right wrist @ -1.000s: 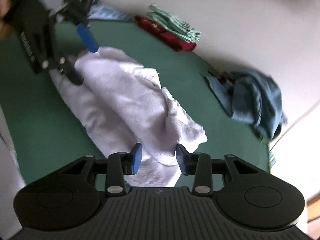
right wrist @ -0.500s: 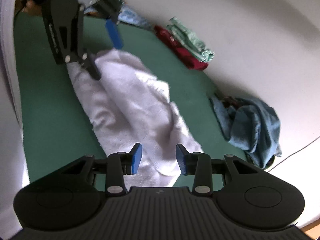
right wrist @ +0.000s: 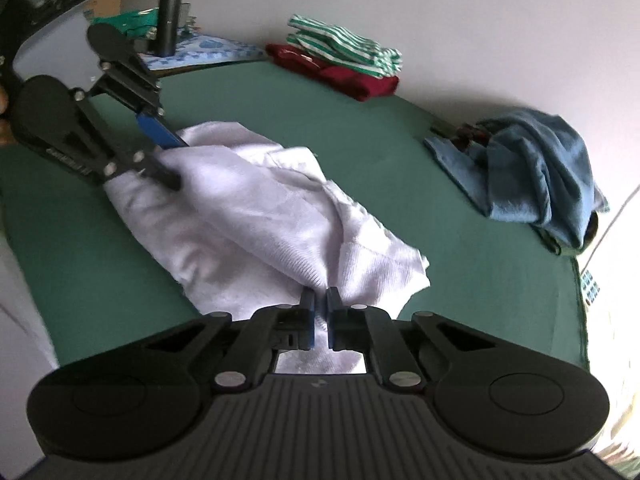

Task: Fold clothes

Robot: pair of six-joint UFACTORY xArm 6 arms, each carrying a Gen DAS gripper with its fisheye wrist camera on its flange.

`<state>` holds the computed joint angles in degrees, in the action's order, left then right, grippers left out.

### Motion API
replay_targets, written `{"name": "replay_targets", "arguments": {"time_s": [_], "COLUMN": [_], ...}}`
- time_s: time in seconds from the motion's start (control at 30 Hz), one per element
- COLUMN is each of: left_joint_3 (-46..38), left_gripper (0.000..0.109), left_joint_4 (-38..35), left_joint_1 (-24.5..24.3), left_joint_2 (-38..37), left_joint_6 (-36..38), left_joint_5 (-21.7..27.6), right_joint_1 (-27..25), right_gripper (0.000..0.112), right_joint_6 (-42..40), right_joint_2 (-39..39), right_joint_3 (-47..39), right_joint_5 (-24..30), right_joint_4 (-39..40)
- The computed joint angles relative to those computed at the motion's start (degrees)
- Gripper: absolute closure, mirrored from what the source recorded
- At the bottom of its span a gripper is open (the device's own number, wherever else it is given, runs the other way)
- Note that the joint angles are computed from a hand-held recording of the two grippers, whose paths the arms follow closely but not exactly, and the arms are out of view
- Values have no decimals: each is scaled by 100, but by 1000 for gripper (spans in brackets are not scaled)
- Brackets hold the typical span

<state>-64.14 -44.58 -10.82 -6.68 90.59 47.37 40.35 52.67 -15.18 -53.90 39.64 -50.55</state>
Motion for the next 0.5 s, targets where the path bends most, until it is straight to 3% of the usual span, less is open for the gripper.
{"name": "replay_targets", "arguments": {"time_s": [0.13,0.27,0.43,0.5], "left_joint_3": [41,255,379,373], "left_gripper": [97,97,97,91], "left_joint_4": [108,284,317,358], "left_joint_1": [165,147,-5,24], "left_joint_2": [-189,-239,-215,-286], "left_joint_6": [10,-47,-62,18], "left_joint_5": [344,349,79,143], "right_joint_1": [155,184,201,229], "right_gripper": [108,108,106,106], "right_joint_6": [-633,-1104,-964,-953], "right_joint_2": [-244,-311,-59,-54], "right_joint_3": [16,125,227,203], "right_joint_5": [120,243,126,191], "right_joint_4": [397,701,488,409]}}
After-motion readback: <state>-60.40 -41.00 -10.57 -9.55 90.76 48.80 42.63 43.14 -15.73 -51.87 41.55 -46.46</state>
